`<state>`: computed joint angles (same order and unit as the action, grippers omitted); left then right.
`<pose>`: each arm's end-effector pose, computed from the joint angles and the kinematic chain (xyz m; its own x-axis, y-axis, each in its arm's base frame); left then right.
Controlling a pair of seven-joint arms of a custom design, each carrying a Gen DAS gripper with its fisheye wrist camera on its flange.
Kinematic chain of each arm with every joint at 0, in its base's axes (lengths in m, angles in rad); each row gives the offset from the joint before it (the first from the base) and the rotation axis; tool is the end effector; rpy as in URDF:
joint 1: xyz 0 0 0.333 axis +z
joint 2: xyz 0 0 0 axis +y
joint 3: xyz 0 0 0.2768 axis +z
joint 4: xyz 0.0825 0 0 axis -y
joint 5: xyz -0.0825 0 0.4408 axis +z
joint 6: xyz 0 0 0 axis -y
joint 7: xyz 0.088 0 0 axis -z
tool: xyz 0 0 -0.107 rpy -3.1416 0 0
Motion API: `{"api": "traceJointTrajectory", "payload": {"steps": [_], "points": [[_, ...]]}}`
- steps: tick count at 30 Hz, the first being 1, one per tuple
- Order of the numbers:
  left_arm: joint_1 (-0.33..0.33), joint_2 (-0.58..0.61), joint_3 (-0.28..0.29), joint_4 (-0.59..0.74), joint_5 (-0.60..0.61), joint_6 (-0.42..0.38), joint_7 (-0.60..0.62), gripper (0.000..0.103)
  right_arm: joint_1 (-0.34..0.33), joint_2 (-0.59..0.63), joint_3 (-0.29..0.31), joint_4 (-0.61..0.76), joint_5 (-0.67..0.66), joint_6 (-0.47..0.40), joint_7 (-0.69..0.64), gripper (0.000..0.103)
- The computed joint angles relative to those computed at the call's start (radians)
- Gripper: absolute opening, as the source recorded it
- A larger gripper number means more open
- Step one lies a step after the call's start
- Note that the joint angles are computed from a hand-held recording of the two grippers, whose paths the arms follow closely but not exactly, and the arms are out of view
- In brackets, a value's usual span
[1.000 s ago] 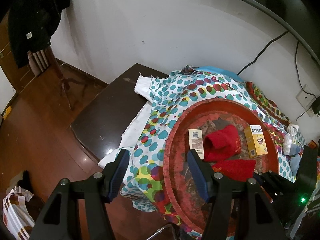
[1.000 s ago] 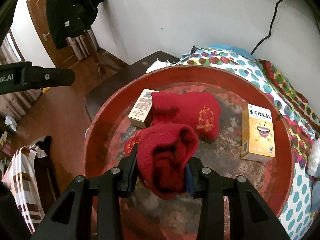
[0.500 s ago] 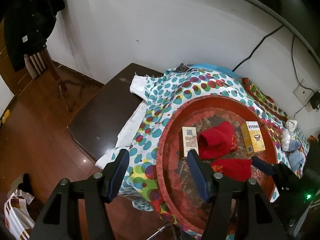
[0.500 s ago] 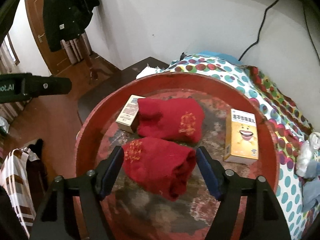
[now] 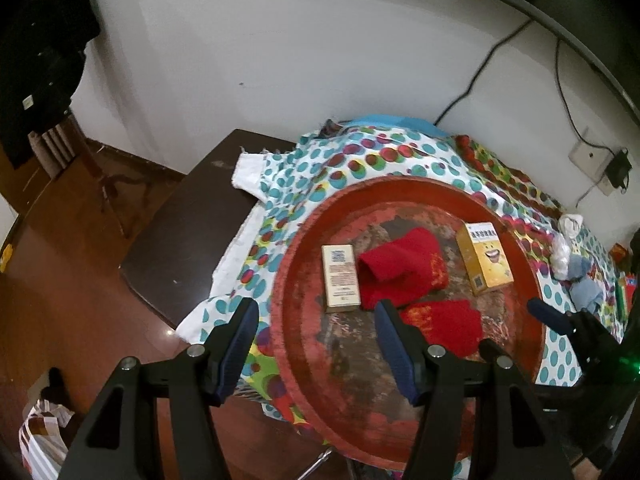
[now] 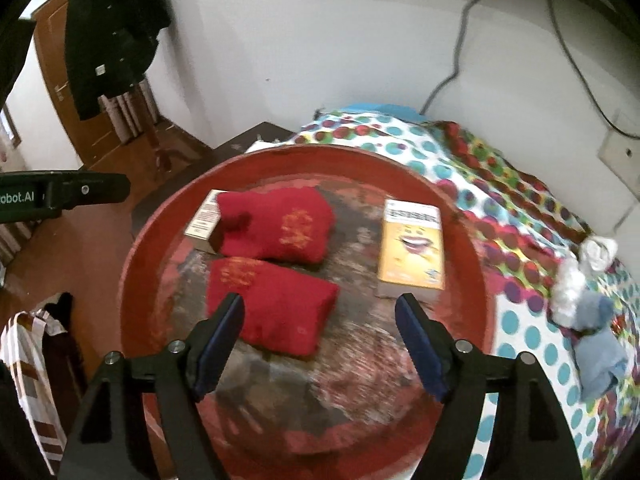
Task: Organize objects
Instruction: 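Reach the right gripper to the white rolled sock and grasp it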
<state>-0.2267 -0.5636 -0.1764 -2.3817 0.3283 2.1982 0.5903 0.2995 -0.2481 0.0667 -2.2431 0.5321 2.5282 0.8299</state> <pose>0.4560 -0.1864 0.5150 0.4176 -0.9078 0.0393 -0.7745 -0.3782 -0.5071 0.5406 0.2028 0.4664 0.6963 -0.7158 -0.0529 -0.5920 -0.5312 -0.6061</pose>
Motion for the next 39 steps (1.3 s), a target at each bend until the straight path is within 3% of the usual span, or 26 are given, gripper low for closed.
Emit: {"api": "traceJointTrajectory", "payload": {"steps": [25, 35, 39], "points": [[-0.091, 0.318, -0.07, 0.256, -0.028, 0.087, 0.159, 0.062, -0.225, -0.1, -0.126, -0.059, -0.036, 0.029, 0.054, 0.079], [-0.123, 0.476, -0.093, 0.375, -0.076, 0.108, 0.228, 0.062, -0.34, 0.005, -0.174, -0.001, -0.076, 0.037, 0.018, 0.079], [-0.137, 0.606, -0.113, 0.51, -0.061, 0.07, 0.26, 0.062, -0.354, 0.082, -0.193, 0.052, -0.029, 0.036, -0.016, 0.079]]}}
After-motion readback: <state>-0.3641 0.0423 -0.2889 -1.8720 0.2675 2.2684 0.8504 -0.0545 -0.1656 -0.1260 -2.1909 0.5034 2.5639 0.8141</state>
